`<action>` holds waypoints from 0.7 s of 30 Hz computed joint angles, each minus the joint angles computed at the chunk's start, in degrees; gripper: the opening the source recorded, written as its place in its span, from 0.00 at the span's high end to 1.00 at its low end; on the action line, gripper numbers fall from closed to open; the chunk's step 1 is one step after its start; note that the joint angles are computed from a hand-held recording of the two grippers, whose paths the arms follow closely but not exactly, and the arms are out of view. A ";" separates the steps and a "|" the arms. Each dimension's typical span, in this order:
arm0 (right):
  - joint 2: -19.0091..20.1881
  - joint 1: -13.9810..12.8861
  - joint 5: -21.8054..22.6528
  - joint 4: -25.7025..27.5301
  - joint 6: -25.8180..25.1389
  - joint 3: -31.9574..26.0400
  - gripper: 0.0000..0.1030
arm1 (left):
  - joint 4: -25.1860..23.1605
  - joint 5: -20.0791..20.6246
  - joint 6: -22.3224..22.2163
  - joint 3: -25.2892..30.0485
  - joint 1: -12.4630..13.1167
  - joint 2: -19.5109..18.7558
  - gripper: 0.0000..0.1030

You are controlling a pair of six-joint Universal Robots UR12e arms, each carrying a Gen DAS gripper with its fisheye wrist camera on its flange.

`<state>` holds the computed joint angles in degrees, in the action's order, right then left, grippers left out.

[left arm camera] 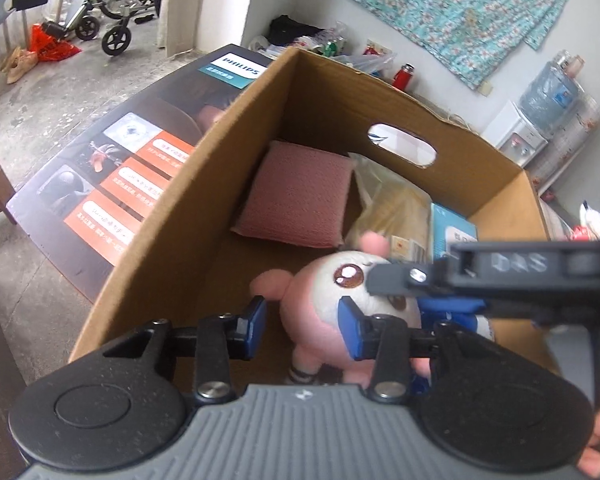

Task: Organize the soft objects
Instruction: 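Lower the plush toy into the box and open the right gripper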

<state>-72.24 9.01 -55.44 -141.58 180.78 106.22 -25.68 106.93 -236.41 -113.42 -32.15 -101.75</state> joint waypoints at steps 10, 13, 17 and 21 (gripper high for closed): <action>-2.12 -0.32 -0.59 0.61 -2.52 1.51 0.50 | 4.89 -7.10 -1.86 -0.83 0.74 -0.44 0.62; -2.60 -0.66 -0.21 -0.63 -2.10 2.12 0.50 | 4.94 -7.57 -1.58 -0.71 0.53 -0.66 0.61; -3.05 -0.79 0.13 -2.77 -1.49 2.71 0.49 | 4.30 -9.07 -1.29 -0.57 0.42 -0.57 0.59; -3.85 -1.49 2.12 -4.86 -1.60 3.66 0.45 | 4.46 -8.01 -0.98 -0.63 -0.30 -0.26 0.54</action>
